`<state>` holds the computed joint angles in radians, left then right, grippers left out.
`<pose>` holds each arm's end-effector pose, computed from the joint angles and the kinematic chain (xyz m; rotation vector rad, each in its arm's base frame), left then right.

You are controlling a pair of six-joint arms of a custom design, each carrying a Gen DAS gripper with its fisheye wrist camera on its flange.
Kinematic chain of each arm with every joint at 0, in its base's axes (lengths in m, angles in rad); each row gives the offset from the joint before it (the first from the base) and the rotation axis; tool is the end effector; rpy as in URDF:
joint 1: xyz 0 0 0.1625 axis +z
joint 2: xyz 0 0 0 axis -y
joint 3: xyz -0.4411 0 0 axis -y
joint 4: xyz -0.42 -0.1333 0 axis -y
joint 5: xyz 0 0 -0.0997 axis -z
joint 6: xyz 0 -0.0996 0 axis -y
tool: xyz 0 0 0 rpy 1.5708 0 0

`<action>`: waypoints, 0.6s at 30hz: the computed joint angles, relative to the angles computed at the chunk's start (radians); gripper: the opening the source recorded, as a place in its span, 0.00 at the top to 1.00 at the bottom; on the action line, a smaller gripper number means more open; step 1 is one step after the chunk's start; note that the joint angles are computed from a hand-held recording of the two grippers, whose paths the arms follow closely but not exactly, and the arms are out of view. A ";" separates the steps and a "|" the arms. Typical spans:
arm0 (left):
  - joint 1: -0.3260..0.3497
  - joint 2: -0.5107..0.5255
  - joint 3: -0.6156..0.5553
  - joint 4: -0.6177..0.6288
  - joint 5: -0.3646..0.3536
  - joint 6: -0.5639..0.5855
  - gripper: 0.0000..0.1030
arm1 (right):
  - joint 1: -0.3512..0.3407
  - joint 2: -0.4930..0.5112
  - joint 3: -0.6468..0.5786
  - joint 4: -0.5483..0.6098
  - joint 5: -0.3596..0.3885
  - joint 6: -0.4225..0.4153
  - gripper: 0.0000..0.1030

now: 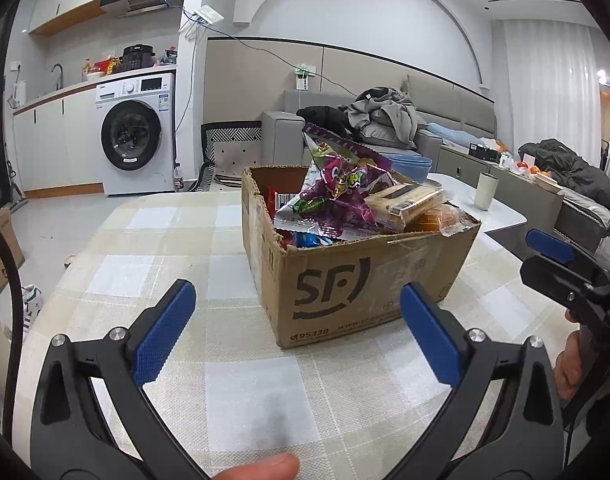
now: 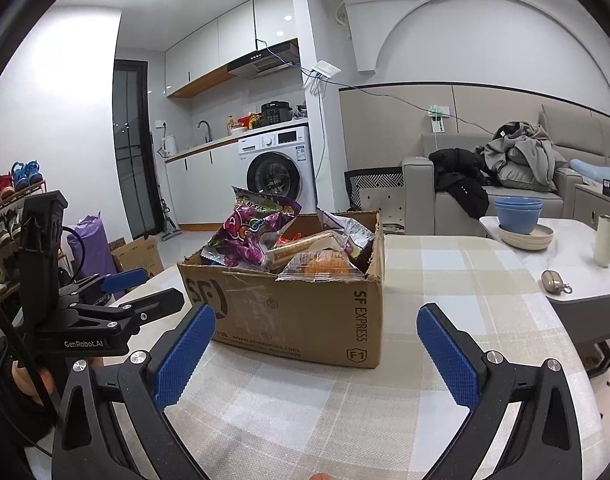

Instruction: Organize snacks

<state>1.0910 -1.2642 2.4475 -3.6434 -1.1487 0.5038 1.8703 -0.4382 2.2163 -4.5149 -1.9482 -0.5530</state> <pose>-0.0418 -0.4576 0.2144 0.9461 2.3013 -1.1730 0.2213 -0.3894 -0.0062 0.6763 -2.1788 1.4261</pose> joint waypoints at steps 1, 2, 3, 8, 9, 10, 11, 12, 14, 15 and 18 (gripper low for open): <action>-0.001 0.003 0.000 -0.001 0.001 0.005 0.01 | 0.002 0.002 -0.002 0.000 -0.002 -0.005 0.00; -0.002 0.005 0.001 -0.006 0.001 0.009 0.01 | 0.004 0.003 -0.004 0.001 -0.004 -0.008 0.00; -0.004 0.005 0.003 -0.009 0.001 0.011 0.01 | 0.005 0.003 -0.004 0.004 -0.005 -0.009 0.00; -0.002 0.008 0.002 -0.015 -0.002 0.015 0.01 | -0.003 -0.003 0.000 0.013 0.002 0.005 0.00; -0.002 0.008 0.002 -0.016 -0.003 0.015 0.01 | -0.003 -0.004 0.000 0.013 0.002 0.007 0.00; -0.001 0.008 0.002 -0.014 -0.005 0.015 0.01 | -0.003 -0.004 -0.001 0.014 0.001 0.009 0.00; -0.002 0.009 0.003 -0.015 -0.005 0.015 0.01 | -0.003 -0.005 -0.001 0.015 0.001 0.009 0.00; -0.003 0.010 0.002 -0.014 -0.004 0.015 0.01 | -0.004 -0.005 -0.001 0.017 0.001 0.009 0.00; -0.002 0.011 0.001 -0.013 -0.005 0.015 0.01 | -0.002 -0.004 -0.002 0.016 0.000 0.004 0.00; -0.002 0.011 0.001 -0.014 -0.006 0.016 0.01 | -0.001 -0.002 -0.002 0.015 -0.002 0.001 0.00; -0.002 0.020 -0.005 -0.015 -0.006 0.019 0.01 | 0.000 -0.001 -0.002 0.015 -0.004 0.002 0.00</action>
